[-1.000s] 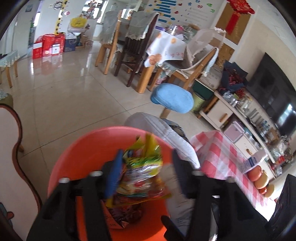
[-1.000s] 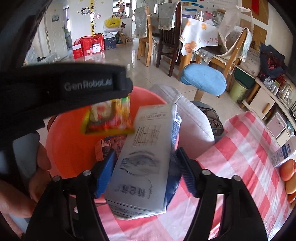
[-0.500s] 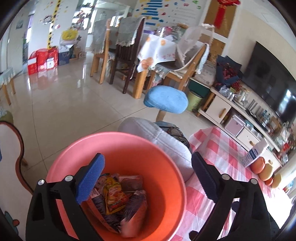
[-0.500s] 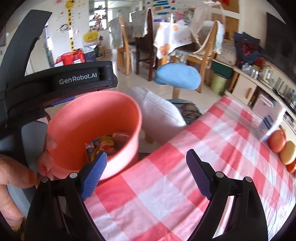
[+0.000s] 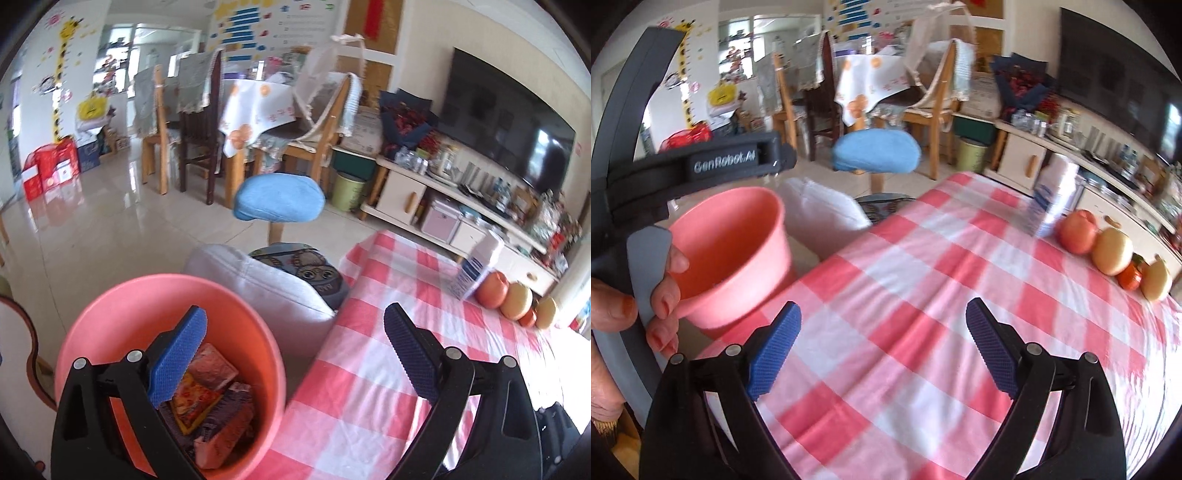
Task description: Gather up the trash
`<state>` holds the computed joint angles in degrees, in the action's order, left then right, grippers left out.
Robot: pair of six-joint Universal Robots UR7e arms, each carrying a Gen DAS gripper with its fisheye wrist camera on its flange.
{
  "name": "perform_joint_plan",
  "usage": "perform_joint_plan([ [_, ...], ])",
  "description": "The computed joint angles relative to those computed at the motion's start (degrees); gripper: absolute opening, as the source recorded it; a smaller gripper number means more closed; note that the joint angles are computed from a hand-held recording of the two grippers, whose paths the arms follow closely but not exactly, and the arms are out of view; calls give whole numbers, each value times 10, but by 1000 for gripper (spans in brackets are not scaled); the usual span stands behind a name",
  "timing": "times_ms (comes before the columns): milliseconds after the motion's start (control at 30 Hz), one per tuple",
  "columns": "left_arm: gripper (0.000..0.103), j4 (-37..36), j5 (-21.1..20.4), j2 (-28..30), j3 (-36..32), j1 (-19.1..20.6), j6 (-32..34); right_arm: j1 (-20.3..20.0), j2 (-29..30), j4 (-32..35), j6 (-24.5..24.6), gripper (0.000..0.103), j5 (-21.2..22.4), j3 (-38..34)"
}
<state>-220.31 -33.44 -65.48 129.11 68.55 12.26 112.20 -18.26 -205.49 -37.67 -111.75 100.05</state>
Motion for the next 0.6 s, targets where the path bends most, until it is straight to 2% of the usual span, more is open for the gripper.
perform_joint_plan([
  [600,96,-60,-11,119,-2,-96,86,-65,-83,-182,-33,91,-10,129],
])
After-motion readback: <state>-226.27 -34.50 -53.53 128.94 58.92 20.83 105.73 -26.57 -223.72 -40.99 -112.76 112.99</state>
